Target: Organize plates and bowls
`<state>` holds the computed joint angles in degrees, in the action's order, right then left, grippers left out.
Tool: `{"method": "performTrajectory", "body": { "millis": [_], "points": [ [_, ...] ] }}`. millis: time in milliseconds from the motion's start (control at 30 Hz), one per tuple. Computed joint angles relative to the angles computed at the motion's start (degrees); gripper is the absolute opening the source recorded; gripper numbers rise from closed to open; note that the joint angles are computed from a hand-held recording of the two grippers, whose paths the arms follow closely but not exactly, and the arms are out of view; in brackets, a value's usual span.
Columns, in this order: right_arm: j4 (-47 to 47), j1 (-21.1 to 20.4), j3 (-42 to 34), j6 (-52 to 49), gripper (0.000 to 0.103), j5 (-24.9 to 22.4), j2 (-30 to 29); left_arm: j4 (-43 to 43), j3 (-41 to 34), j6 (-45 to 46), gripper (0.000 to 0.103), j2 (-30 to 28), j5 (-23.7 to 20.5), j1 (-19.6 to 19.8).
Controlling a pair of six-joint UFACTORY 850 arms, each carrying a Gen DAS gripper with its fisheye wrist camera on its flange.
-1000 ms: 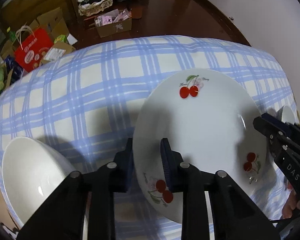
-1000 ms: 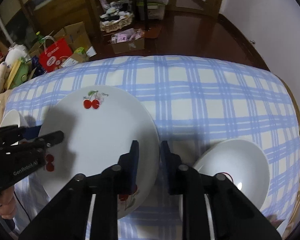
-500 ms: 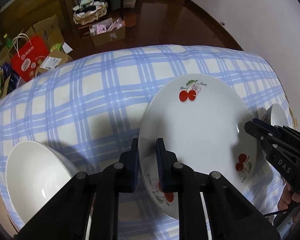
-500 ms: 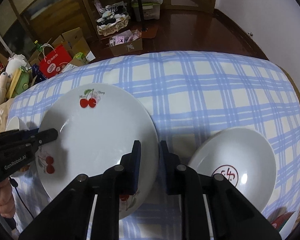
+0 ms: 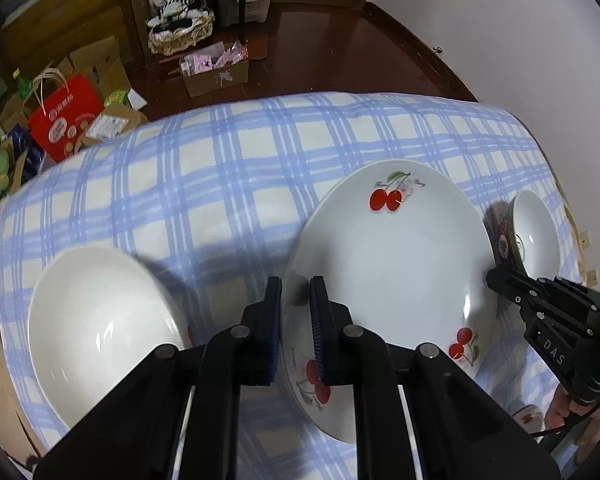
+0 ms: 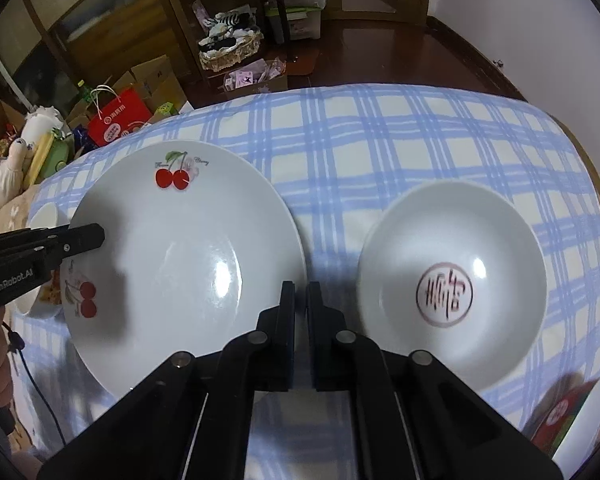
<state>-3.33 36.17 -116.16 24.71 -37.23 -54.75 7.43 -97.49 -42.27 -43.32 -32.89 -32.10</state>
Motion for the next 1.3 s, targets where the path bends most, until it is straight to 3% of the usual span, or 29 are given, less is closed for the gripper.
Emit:
{"method": "performTrajectory", "body": {
  "millis": [333, 633, 1067, 1300],
  "points": [
    [4.8, 0.4, 10.5, -0.7, 0.006, 4.5, 6.8, -3.3, 6.6, 1.3, 0.014, 4.5, 1.6, -1.3],
    [1.8, 1.5, 20.0, 3.3, 0.005, 6.4, 13.9, -8.8, 11.5, 3.5, 0.014, 7.7, 4.5, -3.1],
    [-2.0, 2.3, 33.4, 7.6, 0.005, 8.4, 25.9, -0.4, 14.8, -8.1, 0.015, 12.8, 6.1, -8.9],
    [-3.7, 2.9, 43.3, 13.4, 0.005, 12.5, 33.8, 1.2, 15.5, -12.0, 0.016, 13.8, 5.3, -12.1]
  ]
}}
